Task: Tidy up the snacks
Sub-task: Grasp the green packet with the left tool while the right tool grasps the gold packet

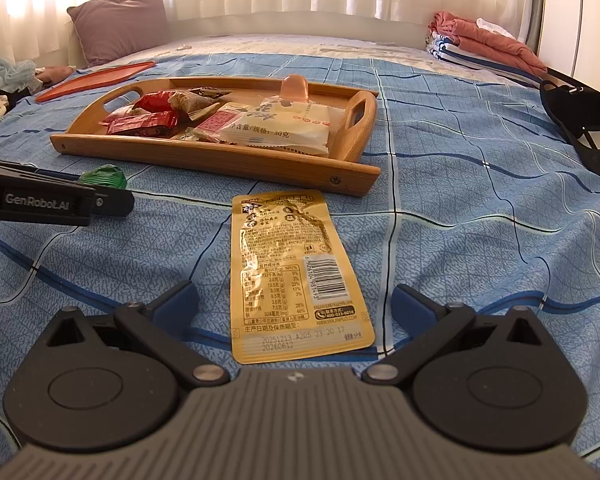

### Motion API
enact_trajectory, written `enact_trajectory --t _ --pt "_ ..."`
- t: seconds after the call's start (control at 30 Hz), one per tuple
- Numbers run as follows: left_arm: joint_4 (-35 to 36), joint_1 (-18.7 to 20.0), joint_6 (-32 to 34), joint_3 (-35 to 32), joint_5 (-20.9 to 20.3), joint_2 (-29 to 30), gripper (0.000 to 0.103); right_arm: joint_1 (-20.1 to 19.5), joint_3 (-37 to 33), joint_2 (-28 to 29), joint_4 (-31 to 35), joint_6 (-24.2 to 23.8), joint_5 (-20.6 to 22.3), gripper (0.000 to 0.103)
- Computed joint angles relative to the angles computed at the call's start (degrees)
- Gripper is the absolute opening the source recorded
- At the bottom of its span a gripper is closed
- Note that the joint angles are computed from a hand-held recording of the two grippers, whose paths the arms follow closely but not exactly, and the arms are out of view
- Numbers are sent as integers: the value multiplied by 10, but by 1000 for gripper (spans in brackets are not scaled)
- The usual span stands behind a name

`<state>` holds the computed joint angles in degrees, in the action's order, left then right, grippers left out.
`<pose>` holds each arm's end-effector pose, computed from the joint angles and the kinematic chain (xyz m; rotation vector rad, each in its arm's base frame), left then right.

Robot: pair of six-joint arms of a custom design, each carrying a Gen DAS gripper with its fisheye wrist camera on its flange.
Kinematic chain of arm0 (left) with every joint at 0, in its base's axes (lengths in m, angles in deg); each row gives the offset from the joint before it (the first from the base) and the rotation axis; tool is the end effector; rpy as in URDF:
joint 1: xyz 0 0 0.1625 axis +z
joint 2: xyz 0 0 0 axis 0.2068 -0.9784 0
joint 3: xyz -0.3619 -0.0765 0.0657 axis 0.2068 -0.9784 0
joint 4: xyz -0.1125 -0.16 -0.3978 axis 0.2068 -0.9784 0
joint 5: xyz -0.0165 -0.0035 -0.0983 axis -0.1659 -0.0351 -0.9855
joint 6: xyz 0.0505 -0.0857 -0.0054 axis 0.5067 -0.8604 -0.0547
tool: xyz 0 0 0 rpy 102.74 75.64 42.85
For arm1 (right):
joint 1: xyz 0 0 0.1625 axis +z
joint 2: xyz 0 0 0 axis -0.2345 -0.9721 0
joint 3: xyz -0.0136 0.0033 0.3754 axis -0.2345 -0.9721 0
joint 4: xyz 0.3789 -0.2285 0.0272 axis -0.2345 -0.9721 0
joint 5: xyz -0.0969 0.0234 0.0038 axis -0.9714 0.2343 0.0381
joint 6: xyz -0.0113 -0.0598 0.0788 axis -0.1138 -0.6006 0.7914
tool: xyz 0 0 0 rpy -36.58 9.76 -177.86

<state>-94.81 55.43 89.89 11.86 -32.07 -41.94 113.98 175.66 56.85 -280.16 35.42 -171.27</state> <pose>-0.0806 -0.7029 0.2012 0.5860 2.2502 -0.9411 0.2081 -0.6614 0.0247 0.6382 -2.2502 0.9274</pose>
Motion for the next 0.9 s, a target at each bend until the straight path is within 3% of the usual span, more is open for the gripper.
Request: enact_trajectory --t 0.2,0.3,0.6,0.8,0.9 --pt "8 0 -7 21 -7 -21 55 0 1 0 -1 0 2 103" --pt "3 -1 -2 31 -5 -28 55 -2 9 -7 -3 2 14 98" --pt "2 -1 -6 43 0 -40 55 7 23 -9 -21 -16 26 68" --pt "-4 -2 -4 49 -3 -43 55 9 29 -14 -20 -5 29 68" --pt "-2 -2 -9 46 -2 -40 55 7 31 -18 -21 9 36 78"
